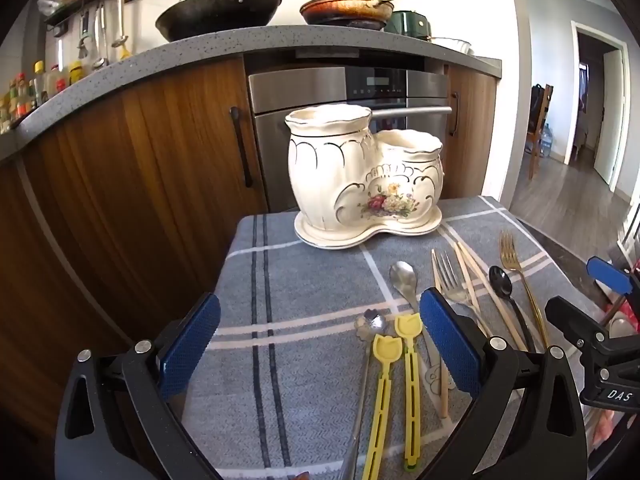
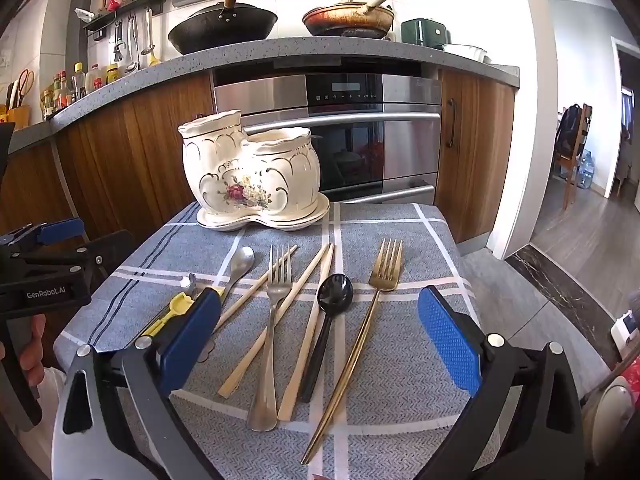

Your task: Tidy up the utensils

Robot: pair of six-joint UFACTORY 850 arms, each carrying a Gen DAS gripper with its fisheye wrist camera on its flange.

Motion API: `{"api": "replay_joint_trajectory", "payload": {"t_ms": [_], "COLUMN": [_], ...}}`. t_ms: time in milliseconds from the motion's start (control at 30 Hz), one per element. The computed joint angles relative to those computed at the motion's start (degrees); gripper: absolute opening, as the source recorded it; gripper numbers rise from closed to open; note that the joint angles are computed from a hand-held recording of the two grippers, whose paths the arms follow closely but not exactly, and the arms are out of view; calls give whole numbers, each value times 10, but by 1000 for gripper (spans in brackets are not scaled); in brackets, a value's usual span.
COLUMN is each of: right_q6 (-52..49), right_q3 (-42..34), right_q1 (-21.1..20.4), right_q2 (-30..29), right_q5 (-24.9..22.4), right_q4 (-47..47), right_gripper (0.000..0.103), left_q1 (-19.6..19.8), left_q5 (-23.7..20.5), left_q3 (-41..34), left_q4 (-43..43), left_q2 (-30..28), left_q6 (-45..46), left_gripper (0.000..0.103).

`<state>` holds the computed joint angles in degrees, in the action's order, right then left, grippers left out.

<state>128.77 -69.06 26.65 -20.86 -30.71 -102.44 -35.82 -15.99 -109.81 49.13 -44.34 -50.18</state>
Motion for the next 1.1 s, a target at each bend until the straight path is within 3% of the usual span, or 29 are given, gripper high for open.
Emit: {"api": "replay_joint_trajectory", "payload": {"t_ms": [1100], "right_q6": [-2], "right_q3": [0], "right_q1": [0], "right_q2": [1], "right_q5": [2], "right_q4": [2], "right_gripper": [97], "left_q1": [3], "left_q5": [5], "left_q3": [4], "left_q4": [0], "left_q2": [1], "left_q6": [-2], "left_gripper": [99]}}
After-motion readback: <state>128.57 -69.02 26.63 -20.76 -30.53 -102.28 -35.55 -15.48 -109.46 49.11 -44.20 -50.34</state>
